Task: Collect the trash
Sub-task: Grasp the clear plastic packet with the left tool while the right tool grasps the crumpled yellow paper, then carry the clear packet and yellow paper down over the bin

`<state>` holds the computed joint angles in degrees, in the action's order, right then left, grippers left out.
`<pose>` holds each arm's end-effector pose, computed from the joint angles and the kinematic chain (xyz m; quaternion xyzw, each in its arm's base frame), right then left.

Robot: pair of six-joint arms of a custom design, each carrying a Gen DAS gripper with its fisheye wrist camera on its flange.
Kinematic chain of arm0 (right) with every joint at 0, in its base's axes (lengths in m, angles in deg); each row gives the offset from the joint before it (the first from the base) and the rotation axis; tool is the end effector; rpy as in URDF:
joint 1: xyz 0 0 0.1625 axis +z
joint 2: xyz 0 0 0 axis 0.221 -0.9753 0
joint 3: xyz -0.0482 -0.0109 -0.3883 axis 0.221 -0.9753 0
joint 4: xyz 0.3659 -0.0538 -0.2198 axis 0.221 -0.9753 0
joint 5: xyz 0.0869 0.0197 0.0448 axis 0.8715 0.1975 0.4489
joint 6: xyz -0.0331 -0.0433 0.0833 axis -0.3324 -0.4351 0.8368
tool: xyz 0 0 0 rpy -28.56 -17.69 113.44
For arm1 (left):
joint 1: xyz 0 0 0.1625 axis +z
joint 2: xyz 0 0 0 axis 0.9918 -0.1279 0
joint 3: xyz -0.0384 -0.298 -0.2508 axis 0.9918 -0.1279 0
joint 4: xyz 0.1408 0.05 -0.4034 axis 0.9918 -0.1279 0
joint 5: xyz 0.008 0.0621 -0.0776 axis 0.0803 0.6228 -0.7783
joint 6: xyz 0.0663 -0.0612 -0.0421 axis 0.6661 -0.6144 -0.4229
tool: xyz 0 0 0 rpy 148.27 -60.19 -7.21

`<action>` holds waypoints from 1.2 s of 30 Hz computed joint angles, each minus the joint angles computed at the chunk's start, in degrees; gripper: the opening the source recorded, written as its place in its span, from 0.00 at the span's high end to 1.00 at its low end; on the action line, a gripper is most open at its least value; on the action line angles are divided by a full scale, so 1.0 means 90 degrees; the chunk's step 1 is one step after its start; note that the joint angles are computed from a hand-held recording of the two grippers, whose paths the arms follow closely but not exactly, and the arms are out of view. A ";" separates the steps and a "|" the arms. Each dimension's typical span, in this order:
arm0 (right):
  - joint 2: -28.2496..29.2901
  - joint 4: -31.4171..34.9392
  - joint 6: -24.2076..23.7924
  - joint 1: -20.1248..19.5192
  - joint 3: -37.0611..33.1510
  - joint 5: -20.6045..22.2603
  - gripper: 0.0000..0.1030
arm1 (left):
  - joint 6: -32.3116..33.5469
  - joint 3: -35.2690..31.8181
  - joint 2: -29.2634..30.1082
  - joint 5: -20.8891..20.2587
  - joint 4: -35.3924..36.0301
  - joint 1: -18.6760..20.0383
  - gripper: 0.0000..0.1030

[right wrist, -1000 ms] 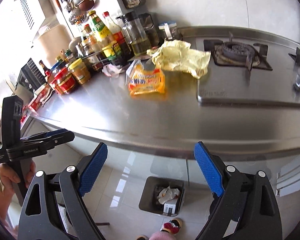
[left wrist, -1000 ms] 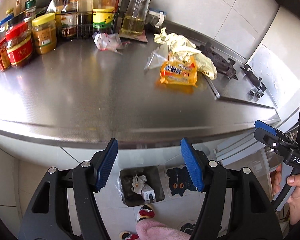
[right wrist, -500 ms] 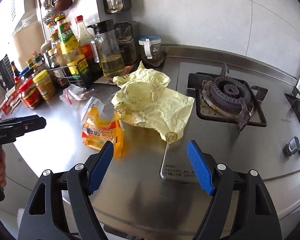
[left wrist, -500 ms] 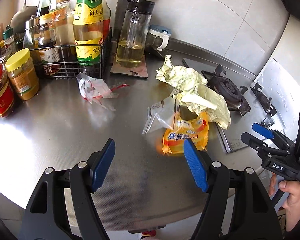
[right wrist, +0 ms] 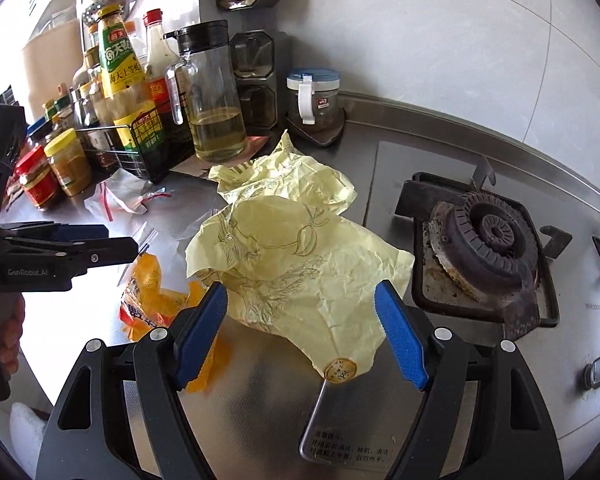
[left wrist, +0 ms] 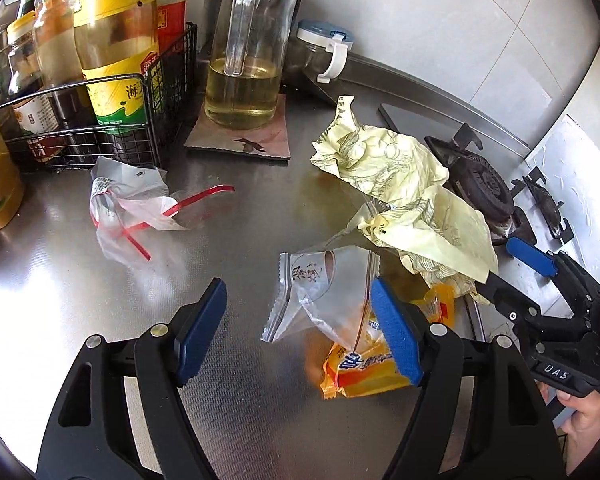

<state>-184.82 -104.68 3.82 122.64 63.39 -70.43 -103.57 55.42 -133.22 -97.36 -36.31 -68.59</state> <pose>0.3257 -0.2408 0.3382 0.2415 -0.8634 0.3156 0.3109 -0.3734 -0.2898 0.2976 0.1601 0.9330 -0.2325 0.2232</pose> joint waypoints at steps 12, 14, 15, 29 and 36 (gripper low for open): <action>0.0210 0.0374 0.0088 -0.0396 0.0050 0.0326 0.62 | 0.0717 0.0054 0.0309 -0.0533 -0.0885 0.0427 0.51; 0.0135 0.0357 0.0175 -0.0436 0.0061 0.0426 0.70 | 0.0809 0.0034 0.0361 -0.0521 -0.0938 0.0443 0.55; 0.0112 0.0357 0.0173 -0.0440 0.0056 0.0447 0.75 | 0.0876 0.0029 0.0374 -0.0525 -0.0998 0.0454 0.65; -0.0548 0.0949 0.1155 0.0613 -0.0201 0.0113 0.86 | 0.0468 -0.0240 -0.0205 0.0232 -0.0124 -0.0415 0.99; -0.0667 0.2522 0.2860 0.1898 -0.0480 -0.0226 0.86 | -0.0628 -0.0536 -0.0847 0.0281 0.1452 -0.1542 0.99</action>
